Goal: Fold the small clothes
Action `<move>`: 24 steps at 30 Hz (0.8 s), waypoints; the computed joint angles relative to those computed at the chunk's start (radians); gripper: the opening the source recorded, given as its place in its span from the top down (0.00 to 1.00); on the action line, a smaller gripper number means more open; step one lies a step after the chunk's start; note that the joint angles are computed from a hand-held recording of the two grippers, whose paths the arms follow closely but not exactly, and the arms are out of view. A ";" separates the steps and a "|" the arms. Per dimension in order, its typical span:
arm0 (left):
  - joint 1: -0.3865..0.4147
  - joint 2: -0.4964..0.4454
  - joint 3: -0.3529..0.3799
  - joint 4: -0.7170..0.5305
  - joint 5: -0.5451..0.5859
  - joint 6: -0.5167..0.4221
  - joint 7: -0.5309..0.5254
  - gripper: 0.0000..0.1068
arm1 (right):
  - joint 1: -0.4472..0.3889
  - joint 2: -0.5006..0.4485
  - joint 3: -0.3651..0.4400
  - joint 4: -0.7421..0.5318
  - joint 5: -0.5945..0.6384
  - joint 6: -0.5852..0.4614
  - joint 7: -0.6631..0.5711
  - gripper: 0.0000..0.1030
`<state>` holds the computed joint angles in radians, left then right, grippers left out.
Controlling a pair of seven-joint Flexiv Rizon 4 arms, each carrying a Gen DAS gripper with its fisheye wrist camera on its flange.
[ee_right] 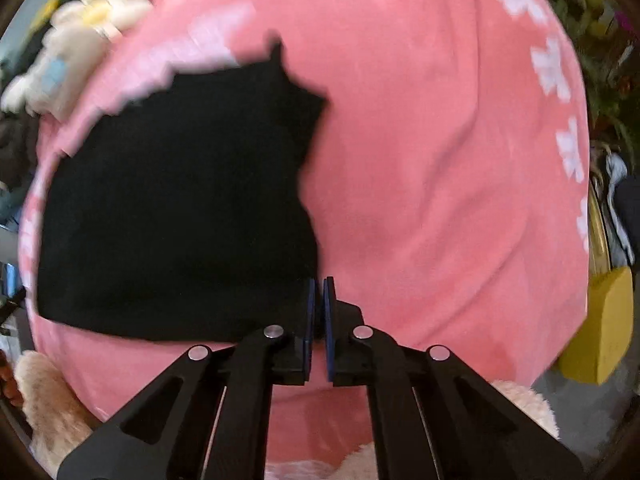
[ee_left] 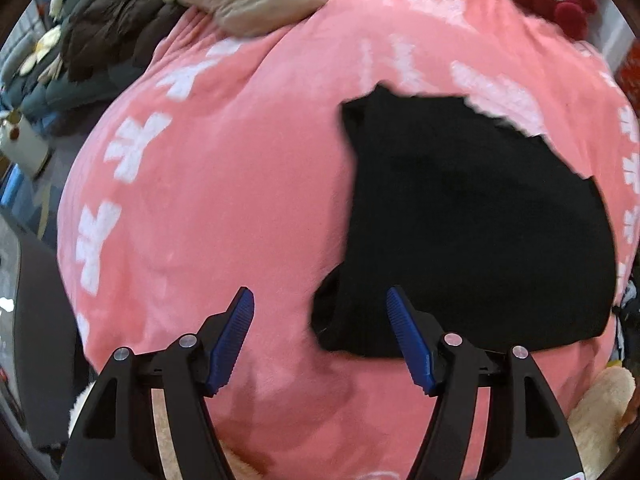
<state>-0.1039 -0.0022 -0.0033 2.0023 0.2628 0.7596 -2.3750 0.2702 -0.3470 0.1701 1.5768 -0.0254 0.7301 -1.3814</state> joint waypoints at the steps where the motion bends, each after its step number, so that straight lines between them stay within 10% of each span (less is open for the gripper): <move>1: 0.001 -0.012 -0.005 -0.023 0.011 0.015 0.001 0.38 | -0.001 -0.010 0.013 -0.035 0.026 0.016 -0.016 0.94; 10: -0.034 -0.317 0.029 -0.361 0.053 -0.041 0.047 0.34 | 0.088 -0.359 -0.038 -0.469 0.013 -0.206 -0.020 0.97; 24: -0.040 -0.380 0.087 -0.377 -0.049 -0.078 0.100 0.32 | 0.083 -0.271 -0.022 -0.294 -0.062 0.009 0.028 0.82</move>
<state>-0.1441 -0.3818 0.0841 1.6257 0.2134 0.6811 -2.2749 0.3527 -0.6185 0.1480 1.2828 -0.0873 0.7389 -1.3530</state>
